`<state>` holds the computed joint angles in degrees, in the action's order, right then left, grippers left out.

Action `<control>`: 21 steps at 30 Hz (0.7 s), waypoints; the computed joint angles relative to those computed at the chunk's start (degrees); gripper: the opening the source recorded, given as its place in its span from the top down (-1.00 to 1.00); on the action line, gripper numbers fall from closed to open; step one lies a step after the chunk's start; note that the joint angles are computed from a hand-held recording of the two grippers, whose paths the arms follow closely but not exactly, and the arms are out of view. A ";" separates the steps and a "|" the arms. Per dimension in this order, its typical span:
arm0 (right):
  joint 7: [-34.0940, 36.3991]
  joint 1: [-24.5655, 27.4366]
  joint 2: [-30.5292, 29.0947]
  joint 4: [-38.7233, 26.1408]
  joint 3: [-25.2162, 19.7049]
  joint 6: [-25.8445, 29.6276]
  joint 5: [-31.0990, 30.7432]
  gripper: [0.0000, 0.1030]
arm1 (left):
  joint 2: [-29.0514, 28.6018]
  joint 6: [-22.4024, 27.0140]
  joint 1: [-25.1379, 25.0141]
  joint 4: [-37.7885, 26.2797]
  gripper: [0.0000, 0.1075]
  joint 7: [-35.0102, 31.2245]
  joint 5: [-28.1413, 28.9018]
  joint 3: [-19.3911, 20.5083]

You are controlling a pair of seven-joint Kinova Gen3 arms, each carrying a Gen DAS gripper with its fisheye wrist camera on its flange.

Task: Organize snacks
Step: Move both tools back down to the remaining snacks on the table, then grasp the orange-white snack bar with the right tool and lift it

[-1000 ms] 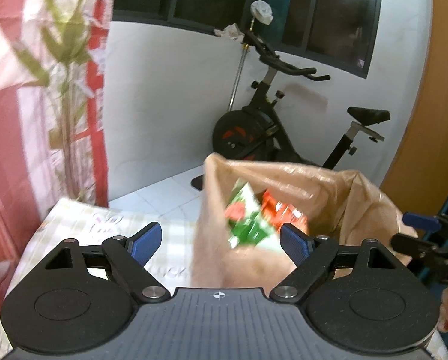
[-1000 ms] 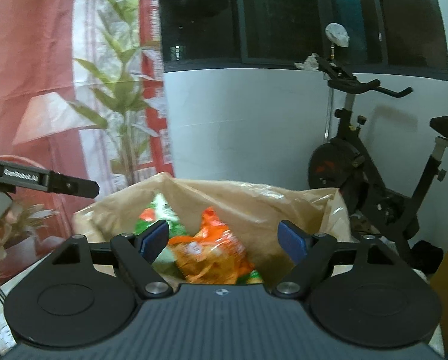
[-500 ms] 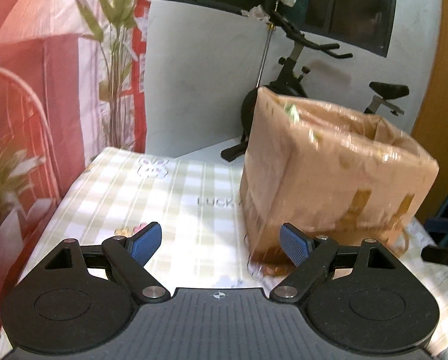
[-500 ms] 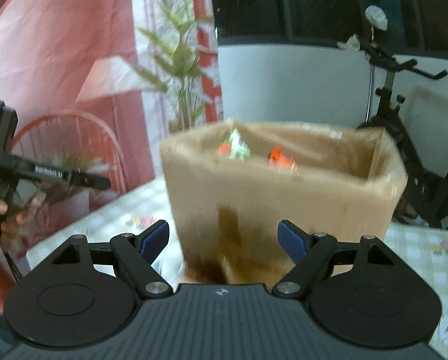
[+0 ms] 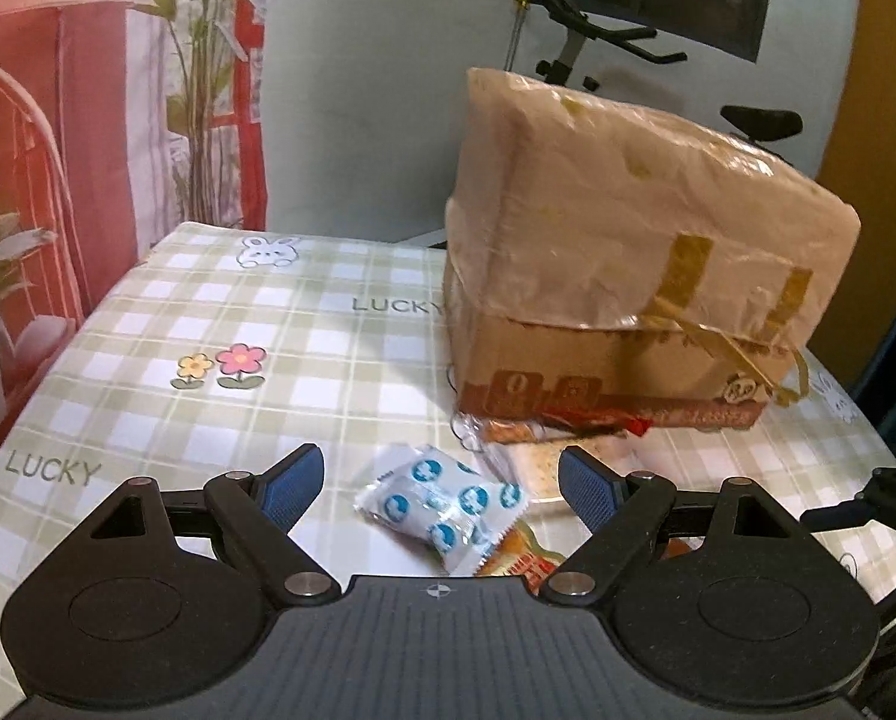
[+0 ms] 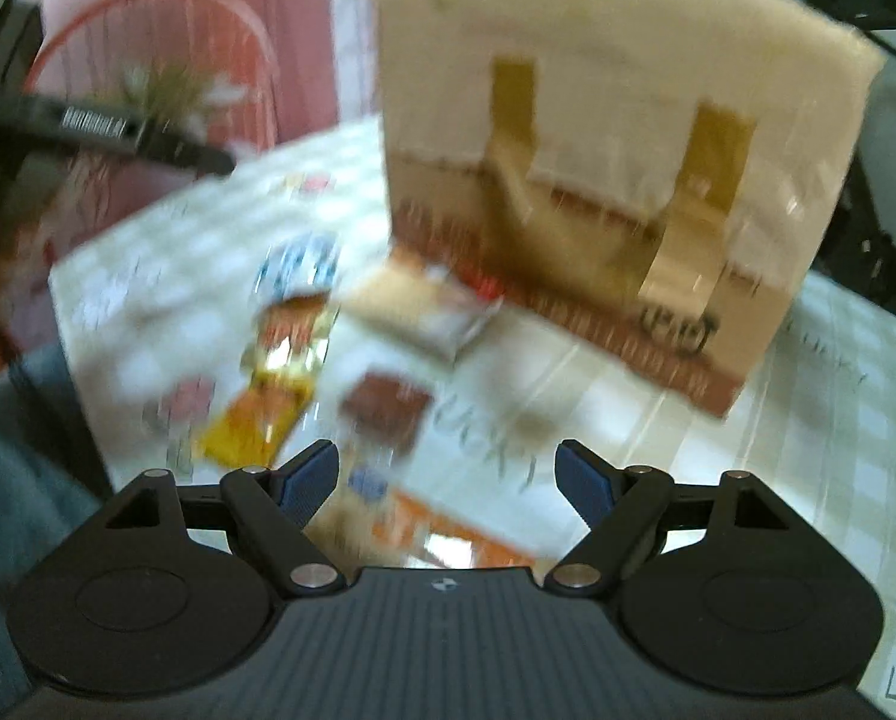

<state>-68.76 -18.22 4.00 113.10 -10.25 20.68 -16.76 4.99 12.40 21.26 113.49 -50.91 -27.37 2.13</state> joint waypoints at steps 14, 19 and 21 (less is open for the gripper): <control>9.75 2.47 5.09 -1.75 -1.62 3.95 -4.89 -0.54 | 0.60 -0.40 1.44 1.03 -0.62 2.71 -0.94 -1.14; 15.92 7.01 4.94 -1.31 -3.37 4.16 -12.43 0.01 | 1.10 0.25 0.87 0.65 -0.62 1.52 0.55 -0.59; 18.46 8.21 4.87 -1.50 -3.32 5.56 -15.01 0.12 | 1.30 0.30 1.03 0.57 -0.62 1.45 0.74 -0.71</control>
